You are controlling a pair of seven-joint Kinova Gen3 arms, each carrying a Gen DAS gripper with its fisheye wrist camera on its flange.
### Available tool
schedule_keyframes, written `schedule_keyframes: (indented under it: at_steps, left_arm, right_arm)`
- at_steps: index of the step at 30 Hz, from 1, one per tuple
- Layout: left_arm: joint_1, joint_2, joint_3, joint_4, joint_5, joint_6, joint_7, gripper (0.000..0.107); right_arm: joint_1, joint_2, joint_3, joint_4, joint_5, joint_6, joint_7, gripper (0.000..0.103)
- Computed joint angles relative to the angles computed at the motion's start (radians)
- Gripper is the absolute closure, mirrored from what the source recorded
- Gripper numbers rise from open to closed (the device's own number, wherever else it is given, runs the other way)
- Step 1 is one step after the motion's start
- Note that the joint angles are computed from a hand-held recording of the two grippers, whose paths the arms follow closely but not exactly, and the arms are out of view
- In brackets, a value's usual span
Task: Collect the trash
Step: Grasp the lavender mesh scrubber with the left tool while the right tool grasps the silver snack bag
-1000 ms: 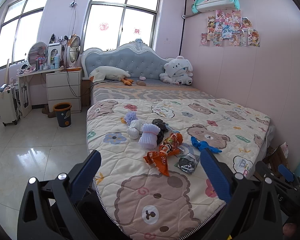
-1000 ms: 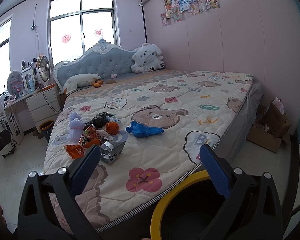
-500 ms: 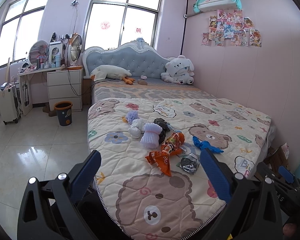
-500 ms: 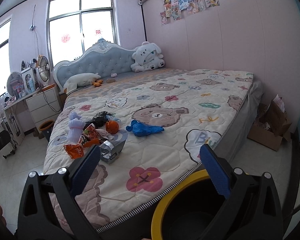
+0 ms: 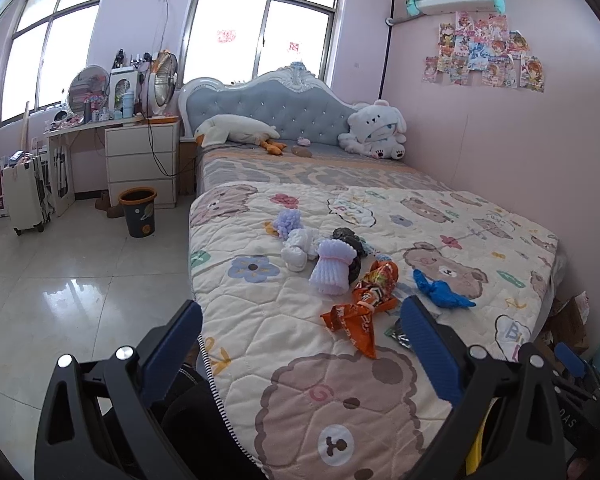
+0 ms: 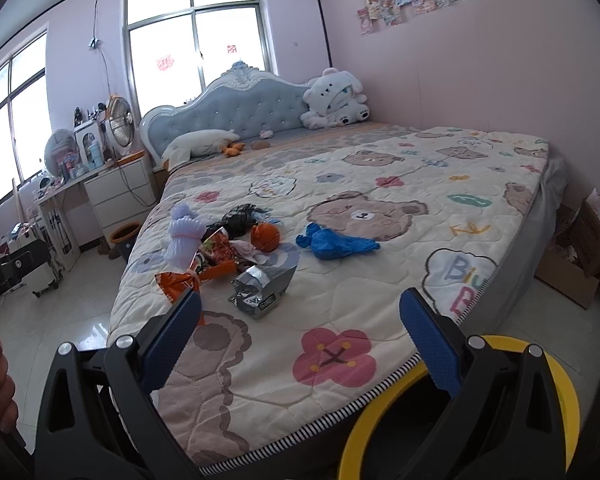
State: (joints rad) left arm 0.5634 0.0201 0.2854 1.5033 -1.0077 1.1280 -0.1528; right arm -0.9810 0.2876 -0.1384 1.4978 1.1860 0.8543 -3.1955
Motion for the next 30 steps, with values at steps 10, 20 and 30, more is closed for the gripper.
schedule_keyframes:
  at_steps: [10,20,30]
  left_arm:
    - [-0.097,0.041,-0.080,-0.067,0.185,-0.092,-0.227,0.011]
    - [-0.180,0.164,-0.173,-0.204,0.397,-0.175,-0.495,0.011]
    - [-0.211,0.287,-0.238,-0.355,0.589,-0.228,-0.698,0.011]
  right_arm:
    - [0.044,0.105,0.041,-0.158,-0.192,-0.053,0.227,0.008]
    - [0.085,0.237,0.088,-0.347,-0.410,-0.075,0.485,0.008]
    - [0.106,0.352,0.139,-0.556,-0.615,0.003,0.680,0.008]
